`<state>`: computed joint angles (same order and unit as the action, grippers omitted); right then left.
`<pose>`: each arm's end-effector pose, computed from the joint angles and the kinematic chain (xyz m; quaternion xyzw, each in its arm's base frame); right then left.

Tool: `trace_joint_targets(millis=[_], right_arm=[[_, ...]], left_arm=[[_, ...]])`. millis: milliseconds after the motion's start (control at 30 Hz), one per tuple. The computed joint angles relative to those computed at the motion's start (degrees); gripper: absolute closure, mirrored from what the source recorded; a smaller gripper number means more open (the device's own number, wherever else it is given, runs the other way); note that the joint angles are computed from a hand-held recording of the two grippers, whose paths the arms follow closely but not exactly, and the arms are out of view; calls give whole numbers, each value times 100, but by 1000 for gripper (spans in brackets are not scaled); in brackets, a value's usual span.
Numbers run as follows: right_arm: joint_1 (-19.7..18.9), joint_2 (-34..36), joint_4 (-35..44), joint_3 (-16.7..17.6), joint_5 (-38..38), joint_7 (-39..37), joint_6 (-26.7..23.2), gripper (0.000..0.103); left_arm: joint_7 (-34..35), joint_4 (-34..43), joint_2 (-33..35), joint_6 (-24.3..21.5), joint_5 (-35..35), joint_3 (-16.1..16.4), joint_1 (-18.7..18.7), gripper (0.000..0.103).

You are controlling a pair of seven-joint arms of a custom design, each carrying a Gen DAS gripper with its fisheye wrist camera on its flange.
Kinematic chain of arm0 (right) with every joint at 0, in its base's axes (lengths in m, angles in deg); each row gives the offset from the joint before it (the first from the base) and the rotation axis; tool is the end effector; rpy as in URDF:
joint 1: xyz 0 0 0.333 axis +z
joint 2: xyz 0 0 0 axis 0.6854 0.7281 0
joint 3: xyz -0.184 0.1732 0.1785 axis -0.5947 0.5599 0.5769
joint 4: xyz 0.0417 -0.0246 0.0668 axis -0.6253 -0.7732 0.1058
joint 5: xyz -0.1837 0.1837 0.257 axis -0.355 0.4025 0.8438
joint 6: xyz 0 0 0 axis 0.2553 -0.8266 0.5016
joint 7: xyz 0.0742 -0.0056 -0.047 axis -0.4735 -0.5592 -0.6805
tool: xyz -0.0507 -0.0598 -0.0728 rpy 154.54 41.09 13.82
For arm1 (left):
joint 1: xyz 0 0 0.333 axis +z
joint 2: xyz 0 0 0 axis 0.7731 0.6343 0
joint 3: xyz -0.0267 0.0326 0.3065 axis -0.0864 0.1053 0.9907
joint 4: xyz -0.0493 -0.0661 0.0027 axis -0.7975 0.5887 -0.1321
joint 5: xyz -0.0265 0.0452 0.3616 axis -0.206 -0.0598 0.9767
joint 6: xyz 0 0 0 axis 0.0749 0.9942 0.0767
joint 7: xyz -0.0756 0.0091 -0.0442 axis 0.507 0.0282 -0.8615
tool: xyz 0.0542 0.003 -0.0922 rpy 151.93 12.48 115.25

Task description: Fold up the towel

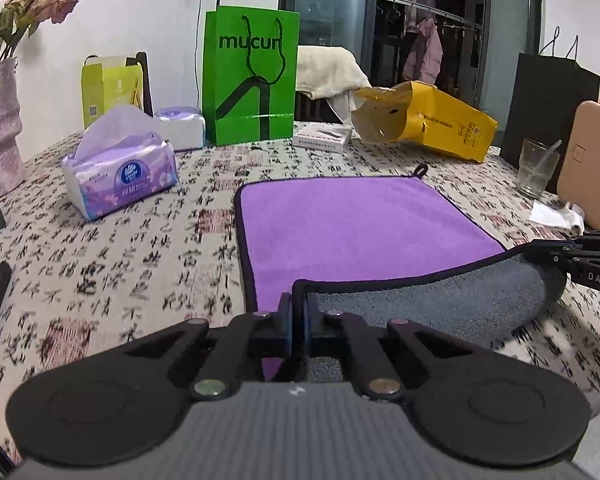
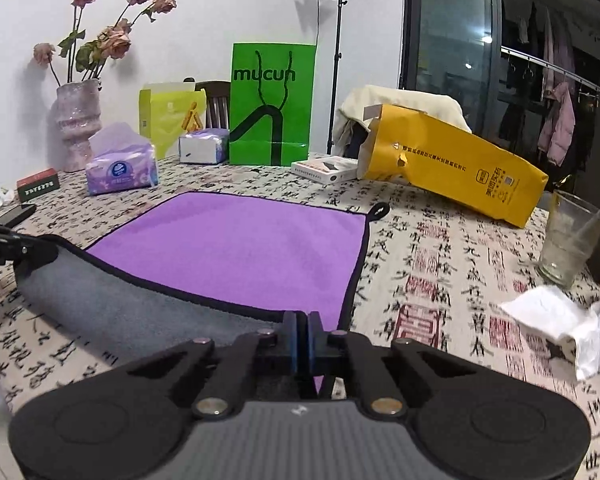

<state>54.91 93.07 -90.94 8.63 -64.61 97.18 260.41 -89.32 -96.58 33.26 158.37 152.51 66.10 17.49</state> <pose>0.5684 0.2843 0.2822 -0.7734 0.3909 -0.2424 0.4363 0.4616 -0.4169 0.2983 -0.6591 0.5799 -0.3355 0.3417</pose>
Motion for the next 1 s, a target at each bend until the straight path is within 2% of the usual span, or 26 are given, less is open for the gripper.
trace_joint_targets(millis=[233, 700, 867, 1000], right_arm=[[130, 268, 715, -69, 68, -269, -376, 98], [58, 1225, 2709, 306, 528, -1024, -1602, 98], [87, 1765, 3784, 465, 831, -1373, -2273, 98], [336, 2314, 4979, 316, 1105, -1552, -3007, 98]], left_arm=[[202, 344, 177, 11, 126, 124, 74, 98], [1054, 1342, 733, 487, -91, 519, 279, 97], [1471, 1779, 999, 757, -329, 687, 362, 97], [1944, 2204, 1272, 959, -676, 843, 410, 97]])
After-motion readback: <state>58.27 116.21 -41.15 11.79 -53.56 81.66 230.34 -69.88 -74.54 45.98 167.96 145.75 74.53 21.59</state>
